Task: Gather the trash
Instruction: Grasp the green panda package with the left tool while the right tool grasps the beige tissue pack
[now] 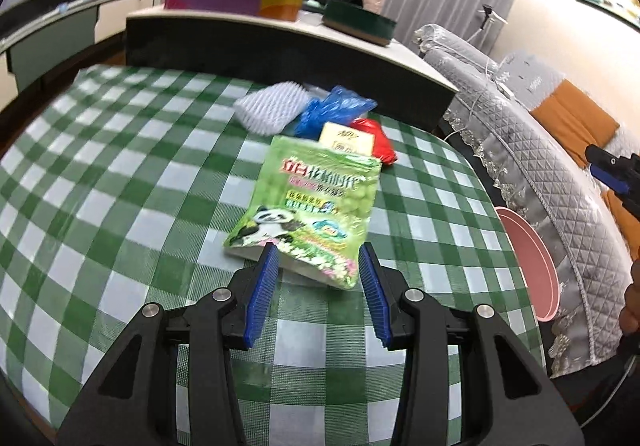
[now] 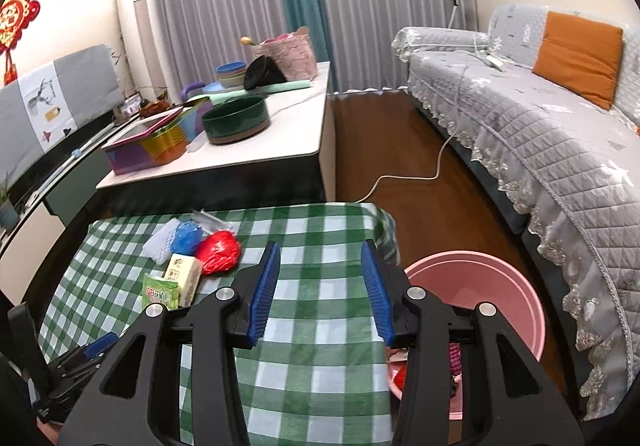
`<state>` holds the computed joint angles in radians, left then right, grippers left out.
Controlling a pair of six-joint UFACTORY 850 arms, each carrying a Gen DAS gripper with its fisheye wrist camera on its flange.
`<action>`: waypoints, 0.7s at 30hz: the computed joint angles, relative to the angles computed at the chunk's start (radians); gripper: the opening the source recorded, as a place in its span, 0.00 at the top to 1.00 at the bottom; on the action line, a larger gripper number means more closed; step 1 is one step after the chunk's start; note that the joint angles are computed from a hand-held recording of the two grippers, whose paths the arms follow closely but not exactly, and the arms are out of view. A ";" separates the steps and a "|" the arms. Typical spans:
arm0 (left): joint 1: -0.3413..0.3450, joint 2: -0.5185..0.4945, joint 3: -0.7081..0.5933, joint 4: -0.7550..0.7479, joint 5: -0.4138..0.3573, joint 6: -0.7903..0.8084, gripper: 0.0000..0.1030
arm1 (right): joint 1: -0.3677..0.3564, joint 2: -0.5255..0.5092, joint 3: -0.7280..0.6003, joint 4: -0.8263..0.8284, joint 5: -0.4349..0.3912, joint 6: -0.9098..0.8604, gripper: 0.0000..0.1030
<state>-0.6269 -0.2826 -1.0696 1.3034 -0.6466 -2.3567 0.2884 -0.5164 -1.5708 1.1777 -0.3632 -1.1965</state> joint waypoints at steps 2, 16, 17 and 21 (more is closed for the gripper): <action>0.006 -0.003 0.005 0.007 0.013 -0.016 0.60 | 0.009 -0.005 -0.002 -0.017 0.001 0.010 0.59; 0.063 -0.043 -0.006 0.035 0.111 -0.115 0.74 | 0.055 -0.073 -0.072 -0.168 -0.012 0.140 0.59; 0.065 -0.046 -0.009 0.030 0.106 -0.109 0.81 | 0.059 -0.077 -0.077 -0.177 -0.014 0.146 0.59; 0.071 -0.041 -0.002 0.048 0.096 -0.139 0.89 | 0.077 -0.097 -0.097 -0.211 -0.018 0.169 0.59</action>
